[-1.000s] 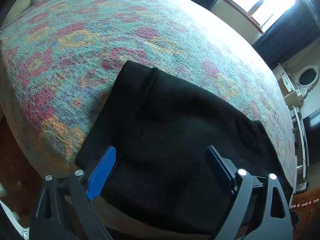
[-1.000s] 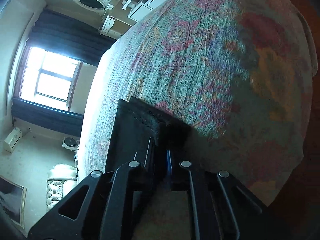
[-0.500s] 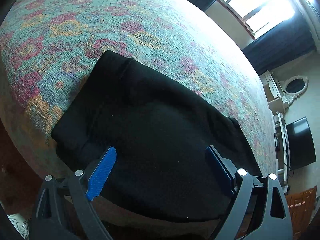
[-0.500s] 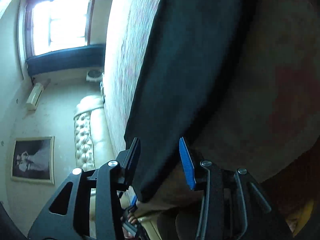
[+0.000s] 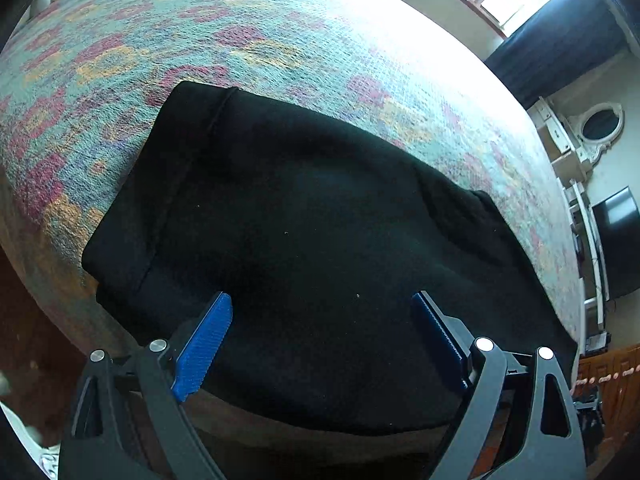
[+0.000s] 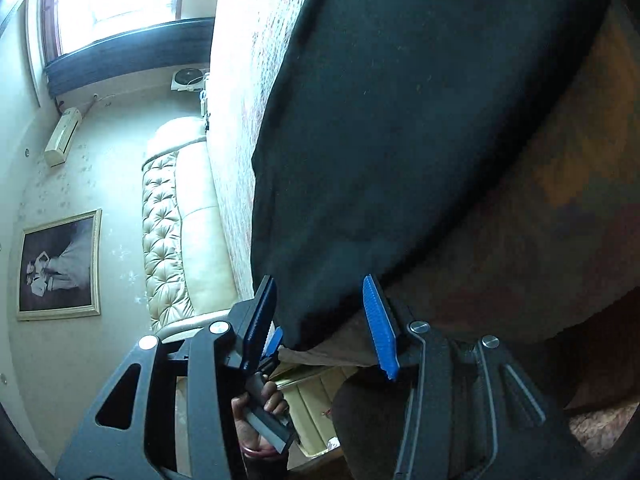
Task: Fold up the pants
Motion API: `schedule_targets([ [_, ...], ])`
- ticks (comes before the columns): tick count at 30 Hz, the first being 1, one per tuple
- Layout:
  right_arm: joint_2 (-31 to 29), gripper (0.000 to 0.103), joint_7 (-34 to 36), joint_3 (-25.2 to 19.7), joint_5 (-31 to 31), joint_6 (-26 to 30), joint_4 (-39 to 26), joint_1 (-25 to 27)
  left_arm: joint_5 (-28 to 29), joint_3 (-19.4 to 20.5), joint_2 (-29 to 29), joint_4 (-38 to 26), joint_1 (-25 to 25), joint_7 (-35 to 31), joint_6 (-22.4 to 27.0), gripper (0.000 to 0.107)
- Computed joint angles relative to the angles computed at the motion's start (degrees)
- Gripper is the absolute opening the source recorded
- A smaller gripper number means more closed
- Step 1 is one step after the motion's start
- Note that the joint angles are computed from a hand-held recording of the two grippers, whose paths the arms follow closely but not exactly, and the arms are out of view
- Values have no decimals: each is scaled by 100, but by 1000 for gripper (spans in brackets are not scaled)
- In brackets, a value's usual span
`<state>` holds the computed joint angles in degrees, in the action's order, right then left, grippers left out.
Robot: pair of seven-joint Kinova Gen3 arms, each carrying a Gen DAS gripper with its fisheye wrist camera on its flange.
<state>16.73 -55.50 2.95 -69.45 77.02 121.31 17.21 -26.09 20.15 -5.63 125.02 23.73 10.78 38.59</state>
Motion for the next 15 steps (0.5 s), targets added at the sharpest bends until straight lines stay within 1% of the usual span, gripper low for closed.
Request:
schedule_targets([
  [2,13,45,138,-73,-182,9,139,-53,-41,31,213,-203,73,-176,293,89],
  [4,26,45,400,-132,-480,-128,331,-151,-103,-8,377,-371,208,-293,549,89],
  [6,15,45,694,-160,-687,-193,487,-222,-106,-112,440,-430,328,-430,647,89],
  [9,139,45,1071,-255,-1080,-144,670,-310,-56,-276,323,-278,354,-431,425,89],
  [10,142,45,1137,-268,-1137,-245,716,-371,-13,-322,238,-164,320,-430,277,89],
  [11,118,45,1110,-178,-1100,-411,725,-523,31,-350,171,-81,269,-441,143,89],
  [12,152,44,1078,-134,-1045,-519,721,-569,59,-357,118,5,211,-430,-1,89],
  [13,213,37,1137,-180,-1080,-534,761,-509,93,-350,52,93,156,-430,-122,89],
  [14,283,26,1127,-120,-1021,-485,731,-508,149,-345,-4,151,98,-483,-205,89],
  [15,324,22,1039,-96,-877,-430,659,-469,207,-325,-55,186,43,-527,-257,89],
])
